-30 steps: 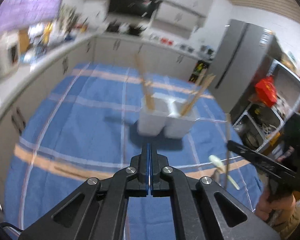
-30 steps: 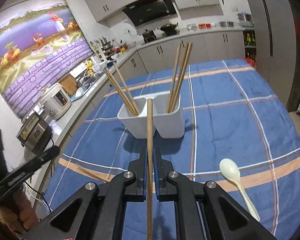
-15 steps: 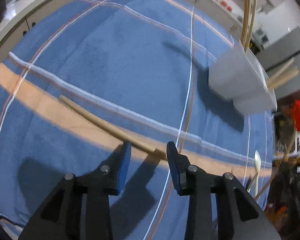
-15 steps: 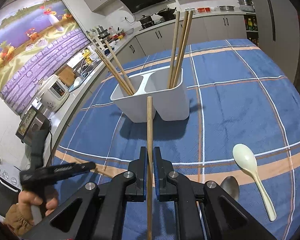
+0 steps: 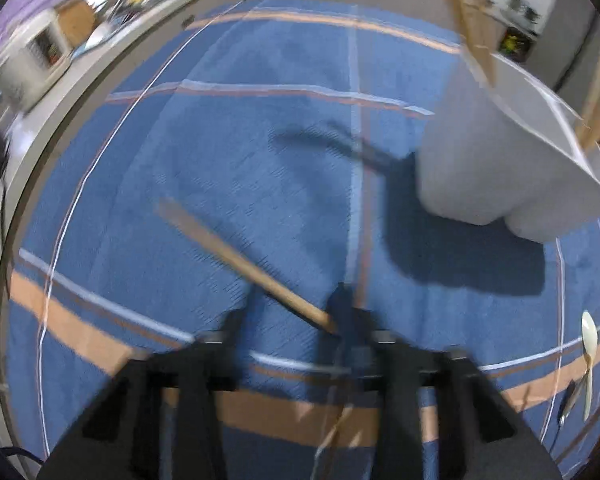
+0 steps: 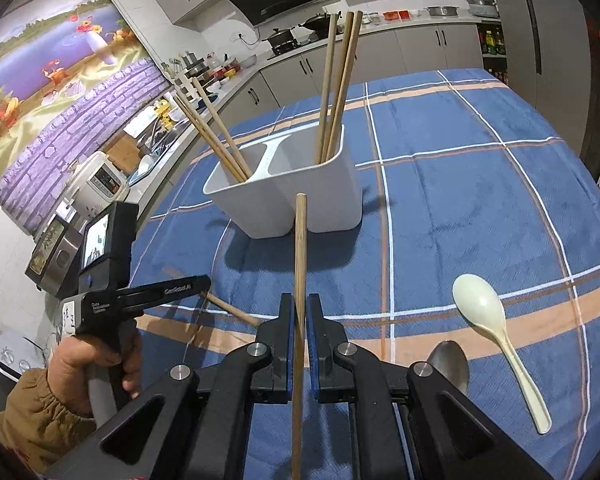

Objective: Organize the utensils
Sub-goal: 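Lift the left tool's chopstick up while the right tool holds its chopstick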

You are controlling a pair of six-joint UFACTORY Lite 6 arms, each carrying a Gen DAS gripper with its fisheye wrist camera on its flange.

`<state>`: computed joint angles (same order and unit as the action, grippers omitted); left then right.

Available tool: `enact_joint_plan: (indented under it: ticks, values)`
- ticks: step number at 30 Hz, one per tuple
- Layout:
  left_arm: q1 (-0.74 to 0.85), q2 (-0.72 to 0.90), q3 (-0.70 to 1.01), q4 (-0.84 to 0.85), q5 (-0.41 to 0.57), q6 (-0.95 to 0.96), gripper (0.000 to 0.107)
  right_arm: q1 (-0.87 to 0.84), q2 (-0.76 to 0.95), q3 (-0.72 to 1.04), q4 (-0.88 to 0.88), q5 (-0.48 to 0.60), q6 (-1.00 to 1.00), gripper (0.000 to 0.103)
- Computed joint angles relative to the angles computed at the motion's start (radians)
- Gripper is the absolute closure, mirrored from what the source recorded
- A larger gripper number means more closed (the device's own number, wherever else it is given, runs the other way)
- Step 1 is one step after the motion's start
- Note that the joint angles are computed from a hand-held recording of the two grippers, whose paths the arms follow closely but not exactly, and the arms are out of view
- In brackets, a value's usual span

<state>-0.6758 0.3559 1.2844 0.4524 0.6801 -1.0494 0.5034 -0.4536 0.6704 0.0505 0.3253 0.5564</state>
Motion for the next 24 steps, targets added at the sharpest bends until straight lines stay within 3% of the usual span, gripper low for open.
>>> enact_joint_plan:
  ticks: [2, 4, 10, 14, 17, 19, 21, 24]
  values:
    - [-0.042, -0.003, -0.015, 0.053, -0.003, 0.003, 0.090, 0.005, 0.005, -0.002, -0.007, -0.003, 0.007, 0.097]
    - [-0.082, -0.057, -0.073, 0.107, -0.039, 0.033, 0.107, 0.005, 0.008, -0.004, 0.013, -0.003, -0.015, 0.097]
    - [-0.066, -0.257, -0.312, -0.148, -0.180, 0.340, 0.107, -0.021, 0.043, -0.004, 0.141, -0.013, -0.161, 0.097]
    - [0.075, -0.330, -0.389, -0.422, -0.241, 0.478, 0.106, -0.038, 0.126, -0.001, 0.288, -0.032, -0.314, 0.097]
    - [0.133, -0.271, -0.334, -0.390, -0.245, 0.369, 0.088, -0.040, 0.198, 0.005, 0.379, -0.052, -0.402, 0.097]
    - [0.137, -0.219, -0.270, -0.274, -0.231, 0.229, 0.062, -0.031, 0.228, 0.011, 0.397, -0.062, -0.424, 0.097]
    - [0.139, -0.137, -0.184, -0.208, -0.213, 0.162, 0.055, -0.020, 0.242, 0.010, 0.393, -0.070, -0.421, 0.097]
    - [0.119, -0.001, -0.038, -0.066, -0.146, 0.057, 0.057, -0.004, 0.259, 0.013, 0.349, -0.075, -0.378, 0.097]
